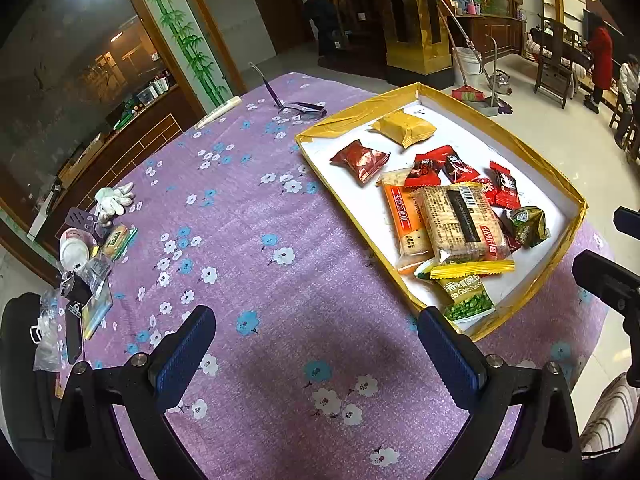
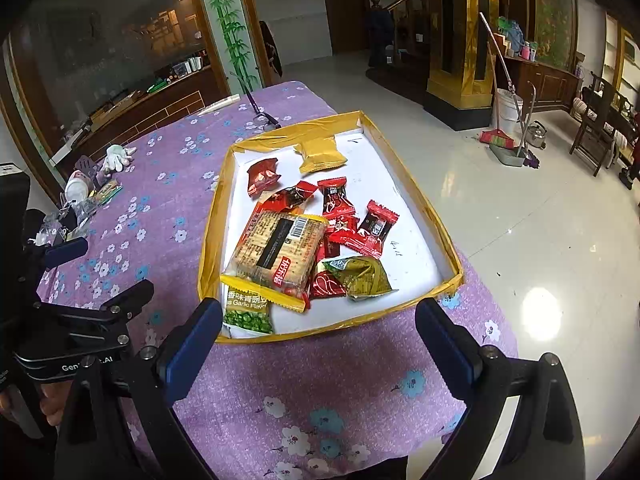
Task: Organize snacks
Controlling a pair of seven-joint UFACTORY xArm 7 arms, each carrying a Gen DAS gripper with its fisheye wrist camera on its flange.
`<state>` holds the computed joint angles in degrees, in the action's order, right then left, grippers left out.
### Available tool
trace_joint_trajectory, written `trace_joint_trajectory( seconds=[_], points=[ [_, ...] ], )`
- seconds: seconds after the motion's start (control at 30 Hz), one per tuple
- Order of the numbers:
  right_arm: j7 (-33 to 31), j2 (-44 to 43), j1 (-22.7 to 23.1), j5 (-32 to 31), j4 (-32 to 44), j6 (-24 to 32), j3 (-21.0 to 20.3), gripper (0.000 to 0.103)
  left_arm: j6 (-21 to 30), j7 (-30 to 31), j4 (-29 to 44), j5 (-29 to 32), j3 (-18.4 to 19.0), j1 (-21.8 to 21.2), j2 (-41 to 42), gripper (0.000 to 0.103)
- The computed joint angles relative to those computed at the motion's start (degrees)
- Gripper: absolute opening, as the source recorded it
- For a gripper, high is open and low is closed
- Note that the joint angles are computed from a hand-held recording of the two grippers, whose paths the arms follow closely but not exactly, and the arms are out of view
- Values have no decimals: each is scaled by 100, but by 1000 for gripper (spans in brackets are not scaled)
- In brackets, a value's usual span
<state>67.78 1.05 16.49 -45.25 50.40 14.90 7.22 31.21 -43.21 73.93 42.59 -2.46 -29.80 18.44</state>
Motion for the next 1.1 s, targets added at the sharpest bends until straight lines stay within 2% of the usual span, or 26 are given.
trace_joint_trajectory(
  seconds=[1.1],
  points=[
    [-147, 77, 57, 155, 103, 29, -60, 97, 28, 52, 5, -5, -13, -17, 17, 102]
  ],
)
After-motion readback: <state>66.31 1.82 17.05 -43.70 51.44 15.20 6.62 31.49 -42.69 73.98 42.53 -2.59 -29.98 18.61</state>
